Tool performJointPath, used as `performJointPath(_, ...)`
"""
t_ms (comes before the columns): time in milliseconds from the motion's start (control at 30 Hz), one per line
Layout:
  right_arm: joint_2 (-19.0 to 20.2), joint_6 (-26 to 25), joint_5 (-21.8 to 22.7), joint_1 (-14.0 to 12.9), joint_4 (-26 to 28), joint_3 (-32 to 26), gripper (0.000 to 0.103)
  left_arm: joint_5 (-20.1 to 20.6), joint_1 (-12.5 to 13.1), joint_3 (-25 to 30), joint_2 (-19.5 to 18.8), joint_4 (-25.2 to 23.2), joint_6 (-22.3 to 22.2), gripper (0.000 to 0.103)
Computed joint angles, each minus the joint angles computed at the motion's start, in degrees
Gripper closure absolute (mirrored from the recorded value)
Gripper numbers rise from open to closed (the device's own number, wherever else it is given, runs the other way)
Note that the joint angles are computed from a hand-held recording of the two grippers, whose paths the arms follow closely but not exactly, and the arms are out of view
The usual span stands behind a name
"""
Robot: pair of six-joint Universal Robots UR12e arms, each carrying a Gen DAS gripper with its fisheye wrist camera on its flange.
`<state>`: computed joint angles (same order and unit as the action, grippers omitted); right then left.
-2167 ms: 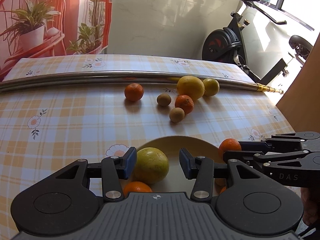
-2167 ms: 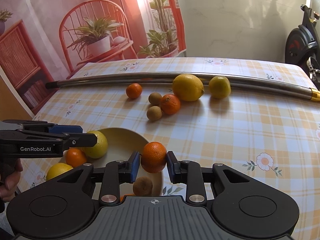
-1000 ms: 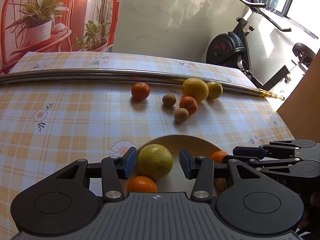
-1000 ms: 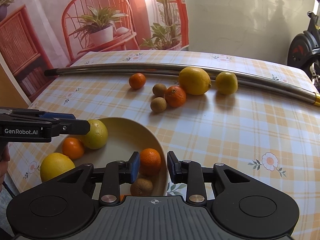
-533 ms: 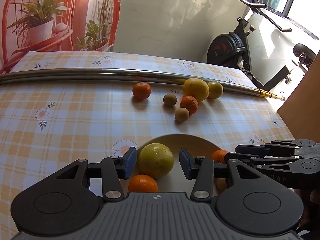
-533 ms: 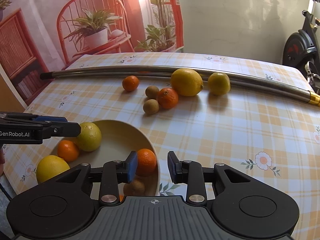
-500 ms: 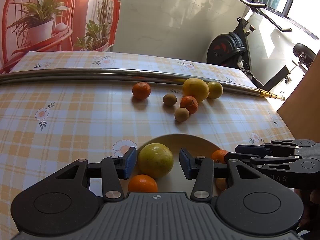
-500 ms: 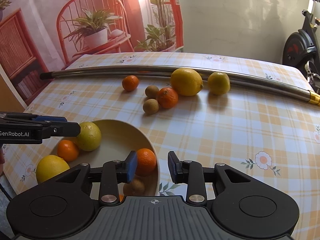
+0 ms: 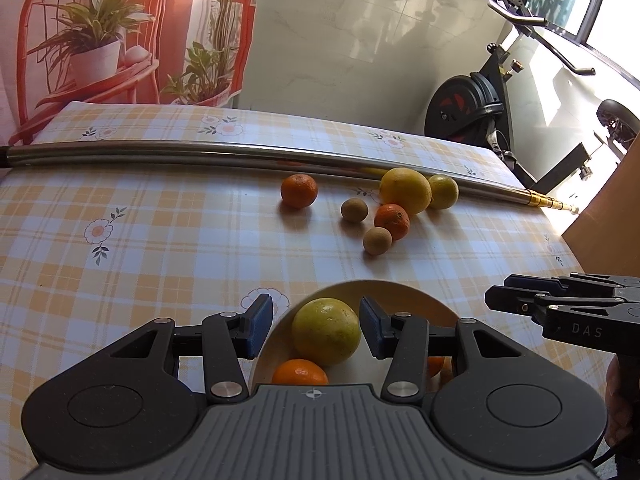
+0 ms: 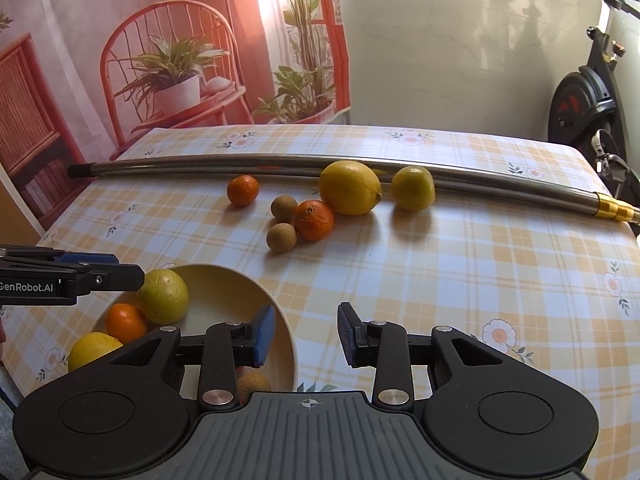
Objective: Organize fruits
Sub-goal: 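Lower the orange and lime into the white plate and open both tools, then move the left tool to an orange on the table and grasp it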
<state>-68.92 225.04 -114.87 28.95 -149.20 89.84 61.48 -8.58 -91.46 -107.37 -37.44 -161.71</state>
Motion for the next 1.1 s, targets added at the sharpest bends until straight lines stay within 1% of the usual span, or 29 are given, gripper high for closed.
performJointPath(333,-1.0,2.3,-1.8,-0.5,-0.3,1.2,0.071,0.4,0.4,1.1,-0.5,1.1,-2.1,0.052)
performJointPath(600,-1.9,3.6,-4.3,-1.0,-0.6,2.1,0.071,1.7,0.7,3.2,-1.6,4.0,-5.1,0.052)
performJointPath(833,-2.6,4.7,-6.9,-1.5,-0.8,2.9,0.071,2.7,0.9,5.0,-2.6,6.2,-6.7,0.052)
performJointPath(1100,-3.0,5.4,-8.3,-1.9,-0.9,3.5,0.071,3.1,0.7,7.0,-3.9,6.4,-7.9,0.052)
